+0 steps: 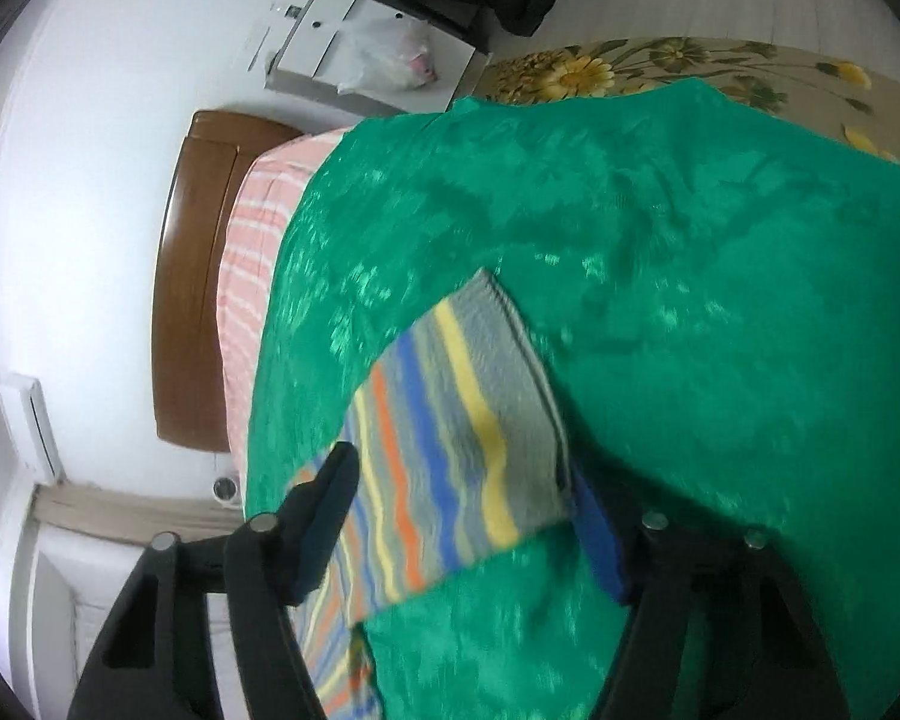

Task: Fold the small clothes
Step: 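Grasp the sweater's ribbed edge with the right tool and lift to fold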

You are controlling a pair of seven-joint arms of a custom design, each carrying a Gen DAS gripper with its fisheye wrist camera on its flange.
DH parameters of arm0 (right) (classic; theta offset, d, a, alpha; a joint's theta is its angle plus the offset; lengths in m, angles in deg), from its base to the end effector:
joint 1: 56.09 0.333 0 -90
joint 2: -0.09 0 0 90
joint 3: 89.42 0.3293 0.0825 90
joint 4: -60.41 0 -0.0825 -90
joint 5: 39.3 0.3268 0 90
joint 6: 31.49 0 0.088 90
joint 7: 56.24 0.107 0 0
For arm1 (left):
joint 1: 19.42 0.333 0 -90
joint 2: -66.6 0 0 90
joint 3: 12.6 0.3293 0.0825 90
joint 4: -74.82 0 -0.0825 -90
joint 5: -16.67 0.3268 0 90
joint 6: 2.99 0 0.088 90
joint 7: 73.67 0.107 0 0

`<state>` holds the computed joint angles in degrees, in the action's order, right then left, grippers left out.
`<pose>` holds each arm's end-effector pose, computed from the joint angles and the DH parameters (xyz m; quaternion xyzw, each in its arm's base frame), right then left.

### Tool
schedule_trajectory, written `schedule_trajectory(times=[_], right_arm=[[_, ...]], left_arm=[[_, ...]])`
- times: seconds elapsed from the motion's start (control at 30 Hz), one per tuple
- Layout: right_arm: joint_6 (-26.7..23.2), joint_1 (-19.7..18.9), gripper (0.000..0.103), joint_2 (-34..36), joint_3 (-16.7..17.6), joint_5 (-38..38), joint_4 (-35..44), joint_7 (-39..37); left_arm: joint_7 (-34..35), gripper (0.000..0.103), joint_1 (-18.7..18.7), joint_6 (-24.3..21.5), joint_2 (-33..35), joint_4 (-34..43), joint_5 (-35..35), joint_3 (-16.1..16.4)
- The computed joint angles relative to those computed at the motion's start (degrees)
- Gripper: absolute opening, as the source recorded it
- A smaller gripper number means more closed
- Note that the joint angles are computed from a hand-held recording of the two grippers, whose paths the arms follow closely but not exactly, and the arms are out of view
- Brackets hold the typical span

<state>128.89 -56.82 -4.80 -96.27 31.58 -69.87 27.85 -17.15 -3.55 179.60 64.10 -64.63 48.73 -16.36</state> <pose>0.4733 -0.1091 0.4824 -0.2077 0.8792 0.0288 0.4278 0.4789 0.0521 0.4614 -0.7220 0.5751 -0.2530 0.2898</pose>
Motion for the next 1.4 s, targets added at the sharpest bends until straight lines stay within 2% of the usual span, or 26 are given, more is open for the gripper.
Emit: schedule_trajectory(times=[0.03, 0.1, 0.13, 0.17, 0.27, 0.37, 0.47, 0.63, 0.7, 0.73, 0.77, 0.8, 0.83, 0.93, 1.0, 1.1, 1.2, 1.27, 1.4], right_arm=[[0.2, 0.2, 0.065, 0.4, 0.0, 1.2, 0.5, -1.1], [-0.5, 0.5, 0.054, 2.2, 0.4, 3.4, 2.5, -4.1], [-1.3, 0.3, 0.035, 2.3, 0.5, 2.3, 2.6, -4.0], [-1.2, 0.2, 0.005, 2.2, 1.0, -2.2, 2.4, -0.5], [2.3, 0.2, 0.004, 1.0, 2.3, -16.8, 1.8, 10.4], [5.7, 2.0, 0.004, 0.3, 3.9, -28.2, 4.9, 14.3], [2.8, 5.9, 0.004, 3.2, 5.2, -30.3, 14.7, 10.1], [-6.6, 10.4, 0.004, 14.5, 10.7, -30.9, 35.3, 4.4], [-9.6, 12.3, 0.010, 20.0, 12.4, -34.1, 42.5, 6.4], [-12.1, 12.5, 0.035, 22.9, 13.5, -35.0, 46.2, 7.2], [-15.7, 10.9, 0.077, 26.0, 16.7, -36.4, 49.8, 8.7], [-17.7, 10.6, 0.087, 27.7, 17.8, -35.8, 51.5, 8.9], [-17.9, 11.9, 0.087, 28.2, 16.9, -32.3, 51.2, 7.3], [-16.2, 10.5, 0.087, 25.9, 18.2, -28.5, 46.3, 3.5], [-14.8, 10.9, 0.087, 23.0, 16.7, -30.0, 41.9, 2.9], [-10.7, 12.7, 0.087, 15.3, 12.4, -39.6, 30.6, 4.7], [-6.6, 13.7, 0.087, 6.9, 8.8, -55.4, 17.2, 10.1], [-4.4, 13.1, 0.087, 2.1, 8.4, -61.1, 9.7, 12.5], [1.8, 12.0, 0.087, -4.1, 8.7, -64.8, -1.8, 13.4]], left_arm=[[-0.7, 0.103, 0.3, 0.0, 0.1, 0.1, 0.8, -0.2], [-2.0, 0.103, 0.6, 0.0, 0.2, 0.4, 2.4, -0.2], [-1.6, 0.103, 0.4, 0.0, 0.4, 0.5, 2.1, 0.0], [-1.0, 0.103, 0.1, 0.1, 0.4, 0.5, 1.5, 0.3], [-2.1, 0.103, 0.2, 0.0, 0.3, 0.5, 2.6, 0.3], [-1.2, 0.103, -0.2, 0.2, 0.4, 0.5, 1.7, 0.7], [-1.1, 0.103, -0.3, 0.1, 0.3, 0.3, 1.5, 0.6], [-0.4, 0.103, -0.4, 0.1, 0.2, 0.2, 0.6, 0.5], [-0.1, 0.103, -0.4, 0.2, 0.3, 0.2, 0.3, 0.5], [-0.3, 0.103, -0.3, 0.1, 0.2, 0.2, 0.5, 0.4], [0.3, 0.103, -0.5, 0.2, 0.3, 0.2, -0.1, 0.6], [-0.4, 0.103, -0.2, 0.1, 0.2, 0.2, 0.6, 0.3], [-0.4, 0.103, -0.2, 0.1, 0.2, 0.2, 0.6, 0.3], [-0.4, 0.103, -0.2, 0.1, 0.2, 0.2, 0.6, 0.3], [-0.3, 0.103, -0.3, 0.1, 0.2, 0.2, 0.5, 0.4], [-0.6, 0.103, -0.2, 0.1, 0.2, 0.2, 0.8, 0.3], [-1.1, 0.103, 0.0, 0.1, 0.2, 0.3, 1.4, 0.3], [-3.0, 0.103, 0.6, 0.0, 0.2, 0.5, 3.5, 0.0], [-6.5, 0.103, 1.1, 0.0, 0.1, 0.7, 7.2, -0.3]])
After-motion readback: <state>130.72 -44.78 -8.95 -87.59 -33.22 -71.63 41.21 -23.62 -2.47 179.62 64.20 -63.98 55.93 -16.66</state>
